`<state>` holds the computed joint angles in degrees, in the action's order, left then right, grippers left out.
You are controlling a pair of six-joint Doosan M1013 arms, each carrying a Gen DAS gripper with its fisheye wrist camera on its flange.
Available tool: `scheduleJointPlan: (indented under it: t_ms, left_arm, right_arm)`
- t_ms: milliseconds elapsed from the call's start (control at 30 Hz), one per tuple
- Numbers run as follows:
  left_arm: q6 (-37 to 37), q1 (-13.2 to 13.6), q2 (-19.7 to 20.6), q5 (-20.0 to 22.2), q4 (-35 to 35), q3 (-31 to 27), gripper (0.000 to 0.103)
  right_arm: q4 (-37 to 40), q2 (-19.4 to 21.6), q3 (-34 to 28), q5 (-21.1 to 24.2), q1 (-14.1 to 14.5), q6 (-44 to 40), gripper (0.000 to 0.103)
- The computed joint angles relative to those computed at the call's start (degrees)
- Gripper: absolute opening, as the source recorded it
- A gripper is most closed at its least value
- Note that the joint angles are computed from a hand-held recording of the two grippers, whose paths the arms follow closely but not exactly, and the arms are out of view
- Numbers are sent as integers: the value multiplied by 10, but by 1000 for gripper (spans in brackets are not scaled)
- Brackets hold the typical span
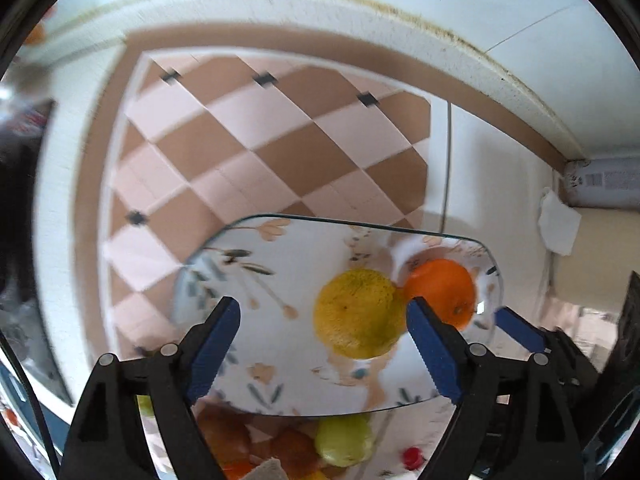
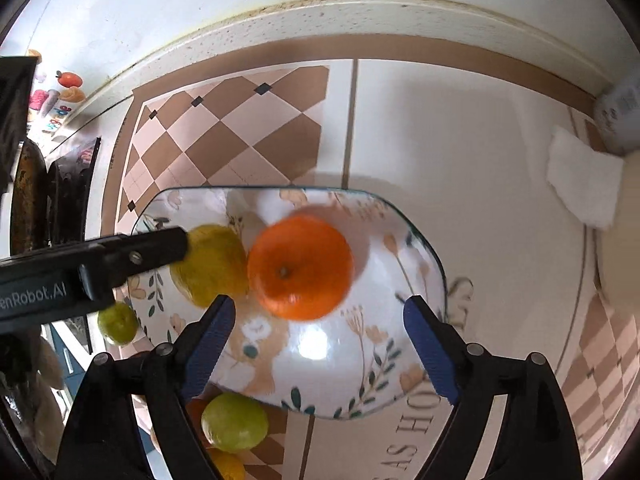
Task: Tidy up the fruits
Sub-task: 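Carry both fruits onto the deer plate and open both tools, then lift both open tools away from the plate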
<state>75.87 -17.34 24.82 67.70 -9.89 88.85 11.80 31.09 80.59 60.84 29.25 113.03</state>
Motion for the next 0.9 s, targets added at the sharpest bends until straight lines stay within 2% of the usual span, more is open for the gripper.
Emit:
scheduleJointPlan:
  t_ms: [367, 700, 900]
  left_arm:
    - [-86, -36, -107, -96, 173, 108, 85]
    - [-133, -56, -209, -159, 254, 180, 85]
    - [-149, -65, -264, -179, 259, 207, 85]
  right_arm:
    - [-130, -81, 71, -44, 43, 122, 88]
    - [-193, -140, 101, -61, 88, 214, 88]
    - [-243, -176, 115, -63, 121, 266, 88]
